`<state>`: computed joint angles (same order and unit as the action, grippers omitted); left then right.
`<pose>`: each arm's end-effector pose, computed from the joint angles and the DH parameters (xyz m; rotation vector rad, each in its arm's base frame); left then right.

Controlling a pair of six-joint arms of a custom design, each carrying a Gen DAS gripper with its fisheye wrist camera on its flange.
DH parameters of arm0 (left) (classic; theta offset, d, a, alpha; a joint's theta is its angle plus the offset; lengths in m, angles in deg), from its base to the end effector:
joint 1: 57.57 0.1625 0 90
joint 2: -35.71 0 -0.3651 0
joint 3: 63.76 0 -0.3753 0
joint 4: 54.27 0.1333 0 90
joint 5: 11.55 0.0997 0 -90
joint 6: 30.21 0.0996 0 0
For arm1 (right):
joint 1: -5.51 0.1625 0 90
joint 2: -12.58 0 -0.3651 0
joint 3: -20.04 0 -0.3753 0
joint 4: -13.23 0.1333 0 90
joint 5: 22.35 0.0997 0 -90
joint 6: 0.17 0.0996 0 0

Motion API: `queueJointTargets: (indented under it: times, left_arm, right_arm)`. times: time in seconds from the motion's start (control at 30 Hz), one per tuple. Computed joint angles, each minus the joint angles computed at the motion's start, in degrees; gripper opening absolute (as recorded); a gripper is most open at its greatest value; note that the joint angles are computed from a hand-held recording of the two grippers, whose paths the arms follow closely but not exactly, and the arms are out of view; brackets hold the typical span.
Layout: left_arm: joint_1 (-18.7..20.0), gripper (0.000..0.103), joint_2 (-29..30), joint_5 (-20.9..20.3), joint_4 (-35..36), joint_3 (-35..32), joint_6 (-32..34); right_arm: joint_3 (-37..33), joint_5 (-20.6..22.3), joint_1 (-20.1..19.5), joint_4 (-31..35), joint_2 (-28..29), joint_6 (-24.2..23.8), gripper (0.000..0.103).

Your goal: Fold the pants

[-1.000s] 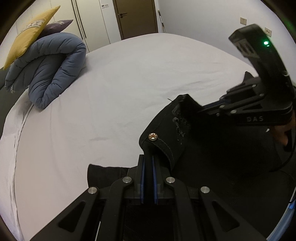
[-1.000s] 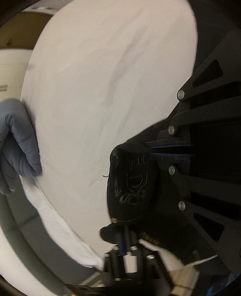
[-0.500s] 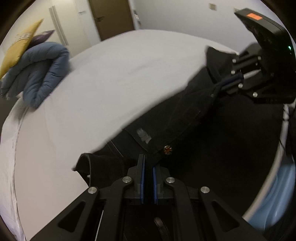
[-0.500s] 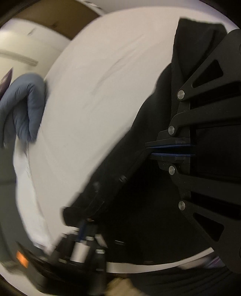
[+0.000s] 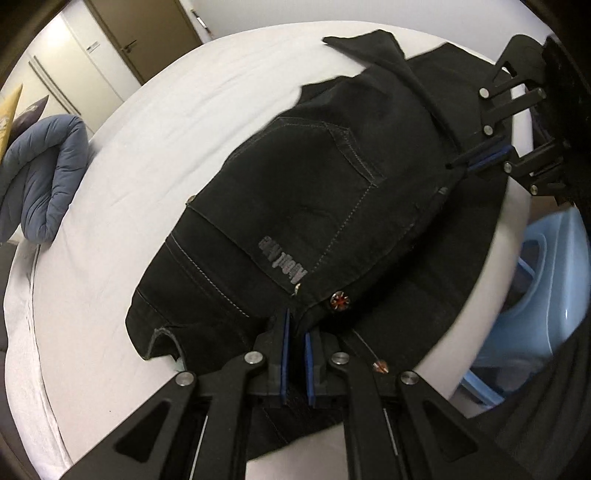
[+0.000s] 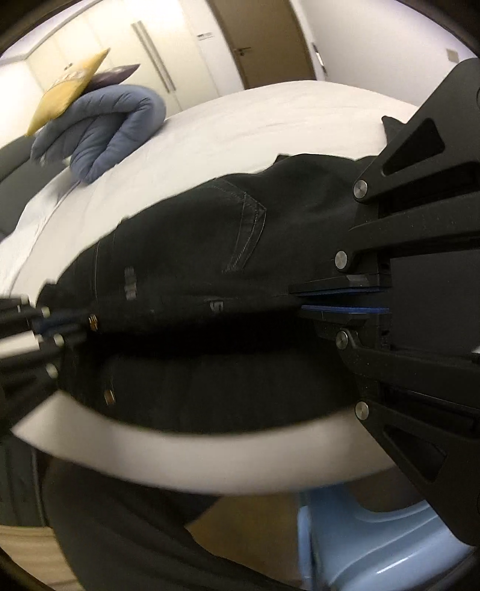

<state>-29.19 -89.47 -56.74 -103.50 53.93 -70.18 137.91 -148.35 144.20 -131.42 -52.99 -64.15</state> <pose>-0.0848 -0.2771 0.3961 0.6807 2.1139 -0.2877 0.4125 -0.2630 0.1215 2.0823 -1.4070 -0.0575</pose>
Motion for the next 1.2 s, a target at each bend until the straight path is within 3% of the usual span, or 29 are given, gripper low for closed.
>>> queueJointTargets:
  times: [0.13, 0.27, 0.33, 0.4, 0.53, 0.57, 0.6, 0.67, 0.73, 0.83, 0.87, 0.9, 1.03, 1.1, 1.2]
  left_arm:
    - [-0.34, 0.007, -0.45, -0.18, 0.6, 1.09, 0.87]
    - [-0.88, 0.006, -1.38, 0.41, 1.19, 1.21, -0.16]
    - [-1.8, 0.006, -1.58, 0.48, 2.29, 1.13, -0.92]
    - [-6.39, 0.006, -2.81, -1.97, 6.21, 2.15, -5.56]
    - [-7.61, 0.006, -3.23, -2.62, 6.77, 1.7, -7.76]
    - [-7.45, 0.006, -3.33, -2.36, 6.78, 1.53, -7.85]
    - [-7.0, 0.006, -3.14, -2.03, 6.71, 0.93, -7.42]
    - [-7.17, 0.006, -3.15, -2.0, 6.52, 0.77, -7.6]
    - [-7.18, 0.006, -3.49, -1.91, 6.35, 0.62, -7.98]
    - [-7.36, 0.006, -4.19, -1.84, 6.05, 0.77, -8.69]
    - [-7.75, 0.006, -4.5, -2.05, 6.43, 0.92, -9.15]
    - [-7.87, 0.006, -4.63, -2.13, 6.47, 1.02, -9.23]
    - [-7.85, 0.006, -5.0, -2.12, 6.31, 1.06, -9.01]
    - [-7.72, 0.006, -5.16, -2.09, 6.39, 0.94, -8.83]
    - [-7.47, 0.006, -5.15, -2.14, 5.89, 1.21, -8.15]
  right_arm:
    - [1.76, -1.76, -1.27, -2.28, -0.59, -4.5, 0.002]
    - [3.56, -3.1, -1.99, -3.32, -1.01, -4.49, 0.0]
    - [4.06, -3.41, -2.47, -4.12, -1.15, -3.21, 0.0]
    - [5.02, -1.91, -2.53, -1.47, -4.21, -0.08, 0.0]
    - [4.57, 3.08, -3.68, -9.21, -5.53, 3.5, 0.004]
    - [4.53, 2.0, -3.43, -13.86, -3.74, 3.53, 0.016]
    - [4.48, 1.73, -3.43, -16.41, -2.84, 3.11, 0.041]
    - [4.99, 4.08, -4.17, -20.56, -2.4, 1.14, 0.08]
    - [7.26, 5.59, -4.06, -25.85, -2.22, -3.99, 0.081]
    - [8.84, 5.81, -4.4, -27.06, -1.21, -8.75, 0.072]
    - [8.2, 4.6, -4.5, -26.27, -0.02, -8.0, 0.054]
    - [8.3, 3.43, -3.75, -25.15, -0.13, -6.38, 0.043]
    - [6.28, 1.29, -4.75, -28.65, 4.11, -6.97, 0.038]
    - [5.34, 0.28, -5.22, -28.48, 5.52, -7.28, 0.002]
    - [4.6, 0.2, -5.65, -28.5, 6.46, -7.47, 0.002]
